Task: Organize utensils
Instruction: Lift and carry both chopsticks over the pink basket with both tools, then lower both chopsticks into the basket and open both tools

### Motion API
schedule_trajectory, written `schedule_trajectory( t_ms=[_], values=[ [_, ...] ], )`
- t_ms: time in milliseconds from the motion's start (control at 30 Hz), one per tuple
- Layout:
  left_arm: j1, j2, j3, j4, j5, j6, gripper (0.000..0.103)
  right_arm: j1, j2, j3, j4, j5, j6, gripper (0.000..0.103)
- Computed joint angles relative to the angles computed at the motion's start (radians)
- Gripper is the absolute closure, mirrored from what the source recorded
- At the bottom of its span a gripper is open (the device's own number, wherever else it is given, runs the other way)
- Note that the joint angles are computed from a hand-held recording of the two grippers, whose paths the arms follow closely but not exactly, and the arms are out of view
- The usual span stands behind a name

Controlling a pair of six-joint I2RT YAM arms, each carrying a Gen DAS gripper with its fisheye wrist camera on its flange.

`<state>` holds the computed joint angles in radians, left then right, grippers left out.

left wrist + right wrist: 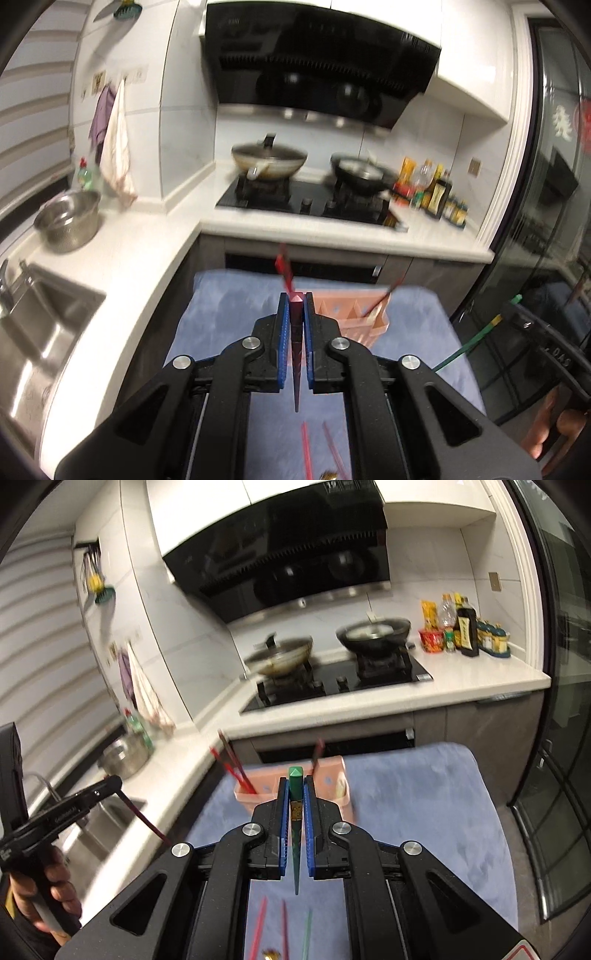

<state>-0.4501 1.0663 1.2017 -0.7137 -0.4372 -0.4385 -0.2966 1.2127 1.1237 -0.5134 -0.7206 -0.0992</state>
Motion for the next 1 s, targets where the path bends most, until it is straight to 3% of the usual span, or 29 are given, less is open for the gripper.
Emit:
schedule_trajectory(
  t_ms=[400,667,1000],
  values=[
    [0.129,0.278,0.324,0.128,0.071,0.122,0.096,0.191,0.269,0.329,0.165,0.161,0.183,0.096],
    [0.188,0.392,0.314,0.188,0.14,0.112,0.096,0.26,0.452,0.432,0.171,0.249,0.171,0.096],
    [0.222,0.455,0.27,0.206,0.185,0.081,0.096,0.296,0.536,0.403,0.177,0.303,0.138,0.096]
  ],
)
